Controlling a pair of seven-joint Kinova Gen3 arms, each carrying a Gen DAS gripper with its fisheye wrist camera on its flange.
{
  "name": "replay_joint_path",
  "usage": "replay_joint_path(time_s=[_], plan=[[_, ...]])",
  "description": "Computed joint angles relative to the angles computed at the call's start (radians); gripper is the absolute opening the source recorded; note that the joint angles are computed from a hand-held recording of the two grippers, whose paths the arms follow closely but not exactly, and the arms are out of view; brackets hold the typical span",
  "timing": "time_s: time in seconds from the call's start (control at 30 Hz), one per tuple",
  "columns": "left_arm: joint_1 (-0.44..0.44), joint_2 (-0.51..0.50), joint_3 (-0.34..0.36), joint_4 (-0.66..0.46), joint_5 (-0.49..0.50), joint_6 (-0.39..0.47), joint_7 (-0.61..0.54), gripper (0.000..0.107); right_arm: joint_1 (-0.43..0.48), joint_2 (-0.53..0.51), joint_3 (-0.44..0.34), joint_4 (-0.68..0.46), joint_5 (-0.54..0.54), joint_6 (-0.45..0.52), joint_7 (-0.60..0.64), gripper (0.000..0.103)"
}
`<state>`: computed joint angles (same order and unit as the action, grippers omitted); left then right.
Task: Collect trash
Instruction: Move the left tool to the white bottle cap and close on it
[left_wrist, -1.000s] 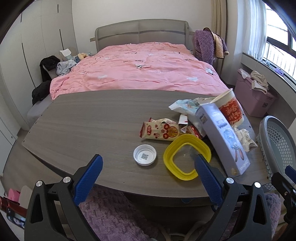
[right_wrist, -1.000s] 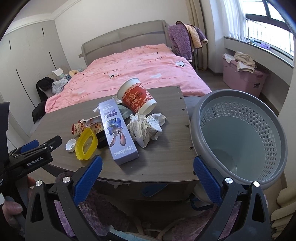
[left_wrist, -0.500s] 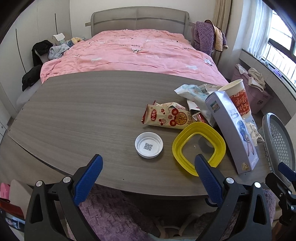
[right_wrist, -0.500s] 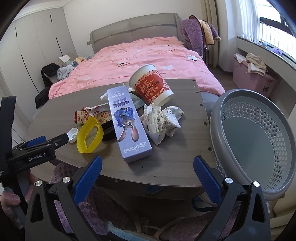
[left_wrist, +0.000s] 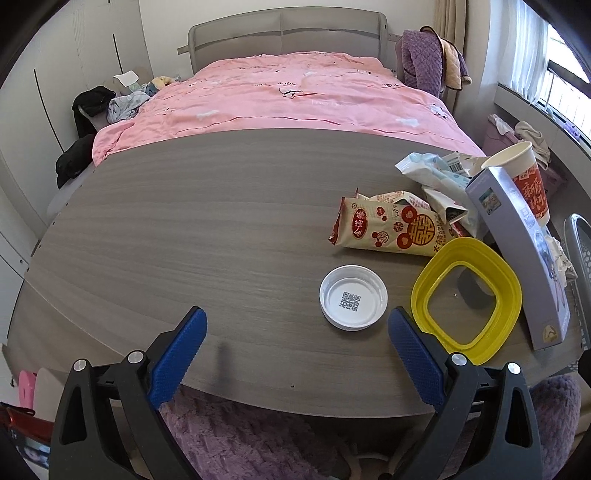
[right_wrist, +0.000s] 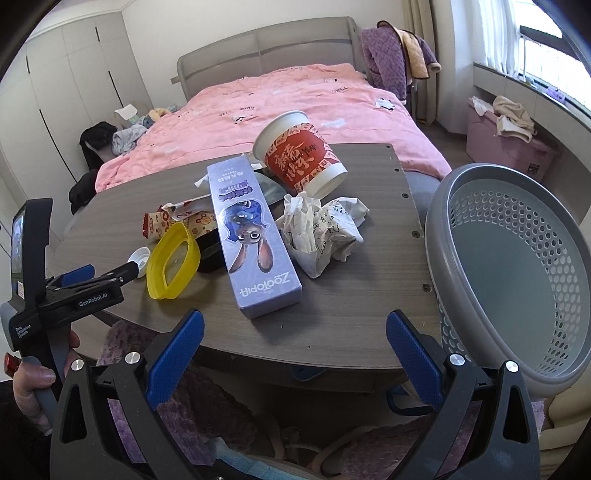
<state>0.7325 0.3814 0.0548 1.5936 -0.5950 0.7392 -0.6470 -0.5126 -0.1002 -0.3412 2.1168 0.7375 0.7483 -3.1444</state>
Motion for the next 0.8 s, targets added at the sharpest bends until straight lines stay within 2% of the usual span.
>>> replay_joint_path(time_s=[0.4,0.63,0.7,0.77,0.8], plan=[[0.022,0.034,-0.017,-0.015,-0.034,0.005,0.002,0.095,0.009,0.006,0.013,0.002,-0.011,-0.017,0.019,0.097],[-0.007,0.034,-0.009,-0.011,-0.01,-0.044,-0.032,0.094,0.007,0.009,0.011,0.001,-0.008,-0.014,0.016,0.097],[-0.015,0.031,-0.008,-0.008,0.007,-0.061,-0.047,0.087,0.006,0.009,0.011,0.001,-0.007,-0.012,0.014,0.097],[-0.035,0.02,0.002,0.007,0.037,-0.096,-0.077,0.07,0.004,0.012,0.01,0.0,-0.002,-0.008,0.006,0.097],[-0.036,0.019,0.0,0.007,0.044,-0.103,-0.084,0.066,0.004,0.014,0.012,0.0,-0.001,-0.009,0.004,0.097]])
